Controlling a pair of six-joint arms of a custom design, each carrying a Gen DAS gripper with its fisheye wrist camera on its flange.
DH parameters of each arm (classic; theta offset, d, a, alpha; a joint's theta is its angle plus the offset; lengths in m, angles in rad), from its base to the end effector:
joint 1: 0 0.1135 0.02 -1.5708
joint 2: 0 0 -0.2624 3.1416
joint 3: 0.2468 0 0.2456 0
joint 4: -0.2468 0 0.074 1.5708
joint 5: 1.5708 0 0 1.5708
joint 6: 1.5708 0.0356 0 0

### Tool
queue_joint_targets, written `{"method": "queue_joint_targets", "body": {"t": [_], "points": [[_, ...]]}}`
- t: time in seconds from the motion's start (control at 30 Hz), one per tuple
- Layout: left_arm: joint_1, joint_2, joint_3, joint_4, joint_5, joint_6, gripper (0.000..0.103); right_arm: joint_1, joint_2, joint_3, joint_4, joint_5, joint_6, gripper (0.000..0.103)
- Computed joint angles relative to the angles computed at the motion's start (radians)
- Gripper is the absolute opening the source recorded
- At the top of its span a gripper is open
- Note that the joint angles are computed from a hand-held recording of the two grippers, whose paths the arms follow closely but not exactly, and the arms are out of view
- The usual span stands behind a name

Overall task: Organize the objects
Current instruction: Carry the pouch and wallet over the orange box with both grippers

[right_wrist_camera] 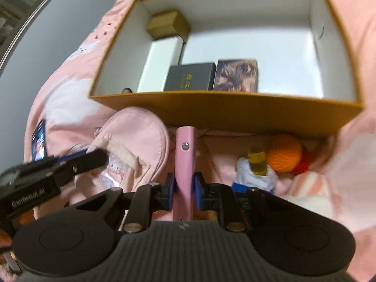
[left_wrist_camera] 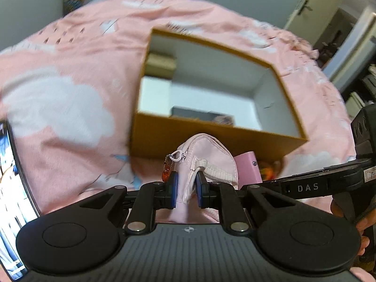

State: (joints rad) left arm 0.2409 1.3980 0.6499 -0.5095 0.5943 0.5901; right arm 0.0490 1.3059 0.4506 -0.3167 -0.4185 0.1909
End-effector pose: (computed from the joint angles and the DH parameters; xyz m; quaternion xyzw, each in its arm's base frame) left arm 0.2205 0.0336 0.1555 0.2090 0.9222 -0.2044 0.2532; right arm 0.1932 0.0240 0.1282 0.0269 0.9593 0.2253 0.1680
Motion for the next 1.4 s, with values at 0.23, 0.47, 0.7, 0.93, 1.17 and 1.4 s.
{"method": "queue_joint_targets", "body": {"t": [0.23,0.47,0.7,0.93,1.17,1.4], "points": [[0.0,-0.128,0.016,-0.061,0.128,-0.017,0.017,-0.15,-0.287,0.055,-0.303,-0.056,-0.149,0.018],[-0.087,-0.125,0.06,0.043,0.15,-0.207,0.017,-0.328,-0.327,0.176,-0.383,-0.164,-0.209,0.018],[-0.191,0.011,0.1,0.273,0.062,-0.402,0.017,-0.327,-0.22,0.217,-0.187,-0.11,-0.126,0.018],[-0.193,0.332,0.328,0.29,0.07,-0.5,0.017,-0.326,0.035,0.259,0.045,-0.087,-0.028,0.018],[-0.247,0.528,0.474,0.303,0.026,-0.604,0.017,-0.3,0.224,0.332,0.151,-0.061,0.004,0.018],[-0.354,0.596,0.482,0.348,-0.139,-0.649,0.017,-0.249,0.368,0.403,0.21,-0.011,0.007,0.018]]}}
